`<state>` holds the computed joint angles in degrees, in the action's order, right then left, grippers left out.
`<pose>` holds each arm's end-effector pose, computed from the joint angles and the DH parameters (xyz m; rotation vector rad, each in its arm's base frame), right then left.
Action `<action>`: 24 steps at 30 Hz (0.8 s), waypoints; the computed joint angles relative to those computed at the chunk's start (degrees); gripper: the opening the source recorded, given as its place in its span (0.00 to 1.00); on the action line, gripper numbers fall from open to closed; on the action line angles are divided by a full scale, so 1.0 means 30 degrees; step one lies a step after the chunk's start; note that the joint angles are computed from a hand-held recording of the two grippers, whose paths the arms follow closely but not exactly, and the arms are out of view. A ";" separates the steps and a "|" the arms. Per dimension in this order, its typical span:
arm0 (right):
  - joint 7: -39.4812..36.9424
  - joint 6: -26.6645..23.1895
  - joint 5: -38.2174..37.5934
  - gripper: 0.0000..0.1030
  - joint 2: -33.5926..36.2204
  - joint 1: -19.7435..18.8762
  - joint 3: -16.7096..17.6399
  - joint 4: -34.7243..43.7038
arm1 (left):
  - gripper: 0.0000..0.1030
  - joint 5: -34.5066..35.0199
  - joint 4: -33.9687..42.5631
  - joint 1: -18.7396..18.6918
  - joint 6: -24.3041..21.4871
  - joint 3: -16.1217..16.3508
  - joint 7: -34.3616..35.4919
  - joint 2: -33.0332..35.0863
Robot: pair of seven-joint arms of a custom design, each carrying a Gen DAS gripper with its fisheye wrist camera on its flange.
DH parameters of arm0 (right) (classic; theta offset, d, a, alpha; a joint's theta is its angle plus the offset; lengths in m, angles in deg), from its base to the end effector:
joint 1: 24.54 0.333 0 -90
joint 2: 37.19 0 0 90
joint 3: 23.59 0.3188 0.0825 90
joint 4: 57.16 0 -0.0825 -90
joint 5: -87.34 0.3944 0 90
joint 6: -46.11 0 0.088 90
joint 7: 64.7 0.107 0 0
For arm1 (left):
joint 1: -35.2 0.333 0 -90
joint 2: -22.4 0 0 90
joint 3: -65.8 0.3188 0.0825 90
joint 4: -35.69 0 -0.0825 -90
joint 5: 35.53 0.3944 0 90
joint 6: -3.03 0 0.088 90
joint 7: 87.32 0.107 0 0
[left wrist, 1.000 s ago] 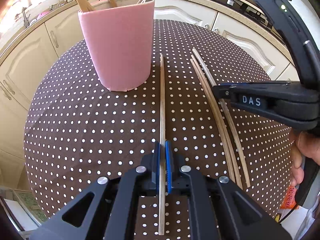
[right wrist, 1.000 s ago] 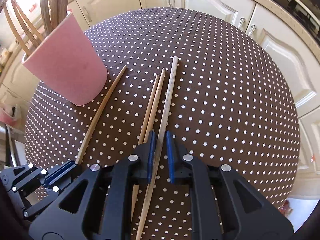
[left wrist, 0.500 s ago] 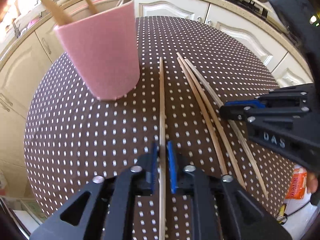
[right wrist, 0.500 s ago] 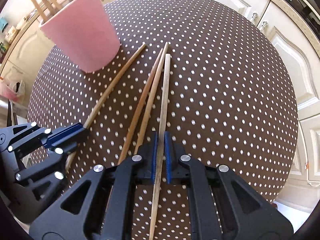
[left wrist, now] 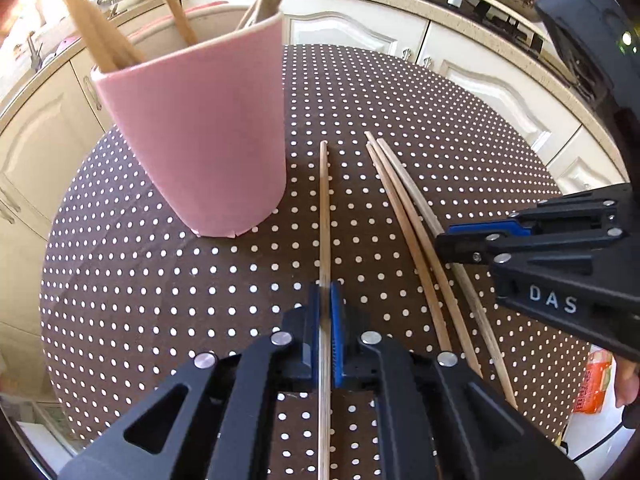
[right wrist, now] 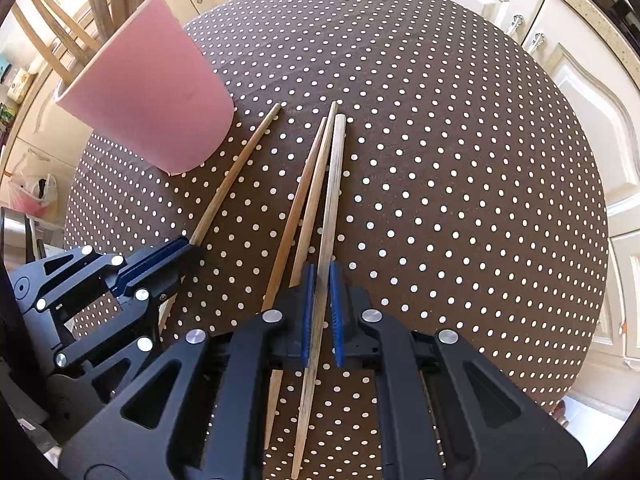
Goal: Organize utensils
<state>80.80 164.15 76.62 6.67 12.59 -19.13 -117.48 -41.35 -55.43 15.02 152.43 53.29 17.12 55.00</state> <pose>0.6143 0.5036 0.4077 -1.8240 2.2382 -0.1580 0.6388 -0.3746 0.3560 -1.2561 2.6519 -0.7106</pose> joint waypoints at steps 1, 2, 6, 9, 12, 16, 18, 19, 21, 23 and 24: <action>0.0030 0.0030 -0.0116 0.09 0.0032 0.0055 -0.0070 0.0046 | 0.05 -0.0155 -0.0232 0.0114 0.0149 -0.0108 0.0111 -0.0123; 0.0236 0.0279 -0.0271 0.08 -0.0018 0.0193 -0.0143 -0.0197 | 0.05 -0.0298 -0.0464 0.0212 0.0263 -0.0198 0.0224 -0.0258; 0.1633 0.2101 -0.1091 0.07 -0.1396 0.0647 -0.0298 -0.2896 | 0.05 -0.1364 -0.1758 0.0939 0.0744 -0.0825 0.1309 -0.1063; 0.2897 0.3666 -0.2050 0.07 -0.2505 0.0944 -0.0432 -0.4821 | 0.05 -0.2461 -0.3243 0.1630 0.1578 -0.1385 0.2645 -0.2049; 0.4478 0.5314 -0.3564 0.07 -0.3705 0.1392 -0.0678 -0.6631 | 0.05 -0.3837 -0.4721 0.2278 0.2406 -0.1938 0.4105 -0.3212; 0.6845 0.6912 -0.6122 0.07 -0.5187 0.2036 -0.0996 -0.8496 | 0.05 -0.6282 -0.6184 0.3058 0.3246 -0.2873 0.6683 -0.4649; 0.7979 0.7586 -0.7542 0.07 -0.5748 0.2351 -0.1074 -0.9126 | 0.05 -0.7837 -0.6860 0.3367 0.3542 -0.3259 0.8217 -0.5404; 0.8498 0.7618 -0.8196 0.07 -0.5968 0.2525 -0.1089 -0.9283 | 0.05 -0.8953 -0.7272 0.3632 0.3697 -0.3563 0.9290 -0.5874; 0.9632 0.8089 -0.9567 0.07 -0.6494 0.2788 -0.1090 -0.9843 | 0.05 -1.1060 -0.7911 0.3959 0.3773 -0.3948 1.1205 -0.6646; 1.0801 0.8264 -1.0988 0.07 -0.6969 0.3055 -0.1098 -1.0245 | 0.05 -1.3084 -0.8482 0.4172 0.3727 -0.4127 1.3122 -0.7635; 1.1340 0.8454 -1.1603 0.07 -0.7304 0.3077 -0.1056 -1.0579 | 0.05 -1.3284 -0.8528 0.3900 0.3837 -0.3991 1.3226 -0.7801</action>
